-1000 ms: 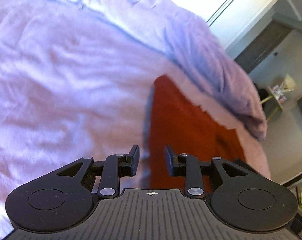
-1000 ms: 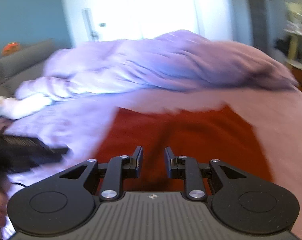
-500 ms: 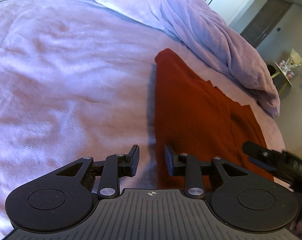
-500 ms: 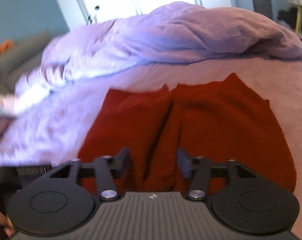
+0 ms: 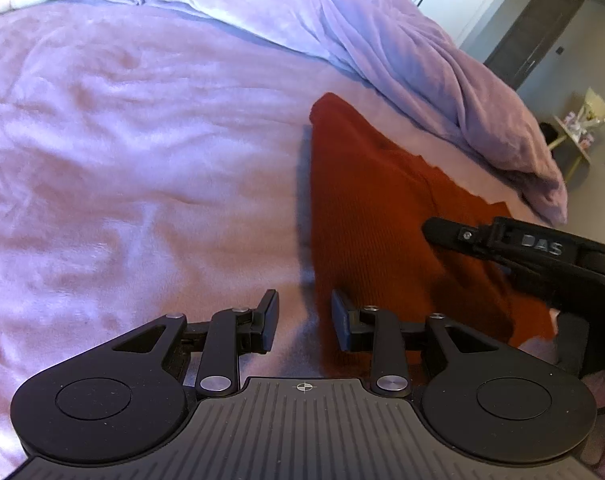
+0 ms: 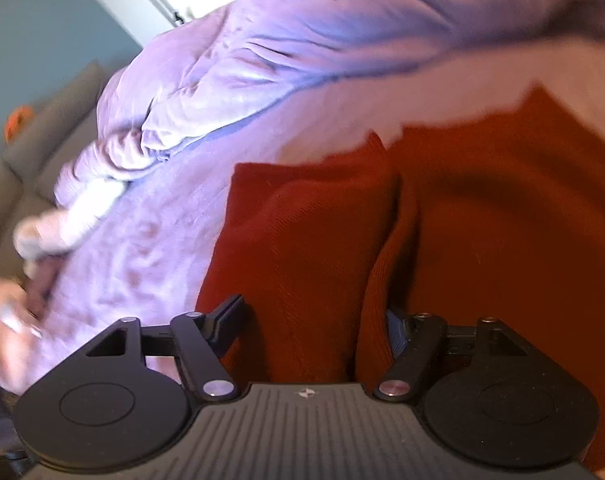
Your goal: Fold small clothes
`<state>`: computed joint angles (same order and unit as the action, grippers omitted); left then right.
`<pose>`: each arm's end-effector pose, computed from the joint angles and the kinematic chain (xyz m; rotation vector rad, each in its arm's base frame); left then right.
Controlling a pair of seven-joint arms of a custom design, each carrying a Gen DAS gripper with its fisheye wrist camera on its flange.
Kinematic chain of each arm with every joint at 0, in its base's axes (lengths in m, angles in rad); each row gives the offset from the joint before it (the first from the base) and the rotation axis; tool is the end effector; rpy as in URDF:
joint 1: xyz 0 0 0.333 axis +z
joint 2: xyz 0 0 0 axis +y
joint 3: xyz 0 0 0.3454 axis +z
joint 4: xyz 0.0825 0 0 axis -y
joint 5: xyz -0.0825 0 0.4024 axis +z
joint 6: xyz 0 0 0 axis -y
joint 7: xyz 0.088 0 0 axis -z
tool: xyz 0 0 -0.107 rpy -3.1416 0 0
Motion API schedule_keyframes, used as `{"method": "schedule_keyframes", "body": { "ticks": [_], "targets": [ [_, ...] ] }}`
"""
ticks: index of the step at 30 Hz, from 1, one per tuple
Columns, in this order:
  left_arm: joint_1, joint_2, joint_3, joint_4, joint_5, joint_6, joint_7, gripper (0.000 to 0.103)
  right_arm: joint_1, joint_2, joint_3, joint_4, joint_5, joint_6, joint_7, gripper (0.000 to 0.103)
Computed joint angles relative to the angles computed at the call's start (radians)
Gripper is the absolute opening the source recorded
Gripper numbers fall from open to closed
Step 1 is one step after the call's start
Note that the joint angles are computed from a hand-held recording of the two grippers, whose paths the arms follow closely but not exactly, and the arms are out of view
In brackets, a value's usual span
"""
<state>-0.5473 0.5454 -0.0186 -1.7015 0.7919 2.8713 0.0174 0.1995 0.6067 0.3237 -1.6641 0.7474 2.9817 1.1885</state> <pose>0.6033 -0.4281 0.3501 -2.1886 1.6300 -0.9638 0.6919 0.2935 0.3453 -1.7001 1.5706 -0.0322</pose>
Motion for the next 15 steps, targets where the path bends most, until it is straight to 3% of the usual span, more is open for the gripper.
{"method": "schedule_keyframes", "body": {
  "ticks": [1,3,4,6,8,12,15],
  "targets": [
    [-0.005,-0.008,0.0,-0.005,0.0,-0.018,0.002,0.036,0.035,-0.005,-0.029,-0.006,-0.036,0.03,0.0,0.035],
    [-0.031,-0.032,0.018,-0.026,0.04,-0.031,-0.031,0.039,0.121,-0.016,-0.122,-0.014,-0.133,0.058,0.047,0.017],
    [-0.053,-0.047,0.034,-0.038,0.074,-0.042,-0.071,0.041,0.146,-0.021,-0.148,-0.021,-0.177,0.073,0.055,0.016],
    [-0.066,-0.062,0.035,-0.047,0.13,-0.043,-0.124,0.054,0.243,-0.036,-0.267,-0.038,-0.283,0.087,0.115,0.015],
    [-0.053,-0.057,0.008,-0.037,0.153,-0.027,-0.125,0.056,0.325,-0.049,-0.37,-0.063,-0.38,0.133,0.146,0.015],
    [-0.023,0.002,-0.06,0.03,0.091,-0.035,-0.007,0.059,0.471,-0.108,-0.558,-0.179,-0.479,0.293,0.17,0.014],
    [-0.018,0.057,-0.097,0.095,0.0,-0.077,0.092,0.059,0.58,-0.128,-0.705,-0.241,-0.442,0.337,0.135,0.014]
  ]
}}
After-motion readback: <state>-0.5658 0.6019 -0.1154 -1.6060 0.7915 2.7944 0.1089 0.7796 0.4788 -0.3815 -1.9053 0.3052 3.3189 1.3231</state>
